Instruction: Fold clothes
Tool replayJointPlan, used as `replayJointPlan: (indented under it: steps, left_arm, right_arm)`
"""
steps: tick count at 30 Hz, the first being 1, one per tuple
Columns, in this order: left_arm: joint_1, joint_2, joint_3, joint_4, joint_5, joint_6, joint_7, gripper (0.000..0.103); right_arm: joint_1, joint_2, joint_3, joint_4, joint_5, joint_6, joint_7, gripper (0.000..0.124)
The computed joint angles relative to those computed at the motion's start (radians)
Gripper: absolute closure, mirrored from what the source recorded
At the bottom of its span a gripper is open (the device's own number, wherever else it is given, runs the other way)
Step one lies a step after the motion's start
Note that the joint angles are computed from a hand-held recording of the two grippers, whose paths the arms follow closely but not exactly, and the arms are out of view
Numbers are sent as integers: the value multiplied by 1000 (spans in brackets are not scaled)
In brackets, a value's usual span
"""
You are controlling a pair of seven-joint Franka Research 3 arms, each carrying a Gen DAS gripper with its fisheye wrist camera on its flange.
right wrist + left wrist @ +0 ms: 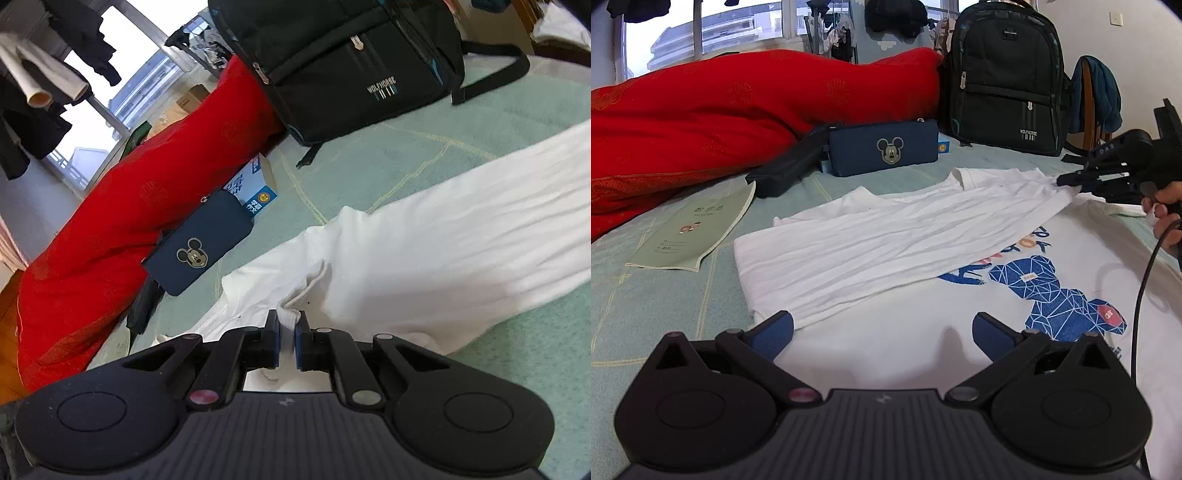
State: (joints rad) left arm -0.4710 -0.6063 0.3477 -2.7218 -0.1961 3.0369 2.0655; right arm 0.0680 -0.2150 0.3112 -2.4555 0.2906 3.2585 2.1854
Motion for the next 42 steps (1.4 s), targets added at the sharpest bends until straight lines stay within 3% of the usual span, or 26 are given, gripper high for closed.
replayJointPlan:
  steps: [2,3,6,11,16,22,26,29,33,36,42]
  left_arm:
    - [-2,0,2,1,-2,0,1,1]
    - [-1,1,2,1,-2,0,2,1]
    - [-2,2,2,2,-4,0,3,1]
    - [4,4,-5,3,-3,0,1,1]
    - [0,1,1,2,-5,0,3,1]
    - [0,-2,0,1,-6,-1,4,1]
    - [-3,-6,4,-1,-7,7,3,1]
    - [-3,-5,3,-1,-2,5,2,1]
    - [3,-1,-2,1,2,2,-1,1]
    - [5,-1,-3,1,2,-1,-3,1]
    - [-3,-8,3,-3,-1,2,3,1]
  right_arm:
    - [-86,-20,80,-12,9,-6,1,114]
    - [-89,-26,74,-19,-27,-9,32,114]
    - [-201,-51,167,-28,-79,-50,88,114]
    - [-314,-72,260,-40,-181,-65,188,114]
    - [-387,-114,319,-63,-251,-69,260,114]
    - [-353,-121,270,-37,-325,-146,291,110]
    - [-481,-215,375,-24,-448,-206,398,101]
    - [-442,-192,341,6,-513,-197,361,92]
    - [-274,-74,219,74,-555,-245,221,77]
    - [-269,-20,222,110,-655,-333,227,75]
    - [-183,-32,147,141,-715,-339,238,66]
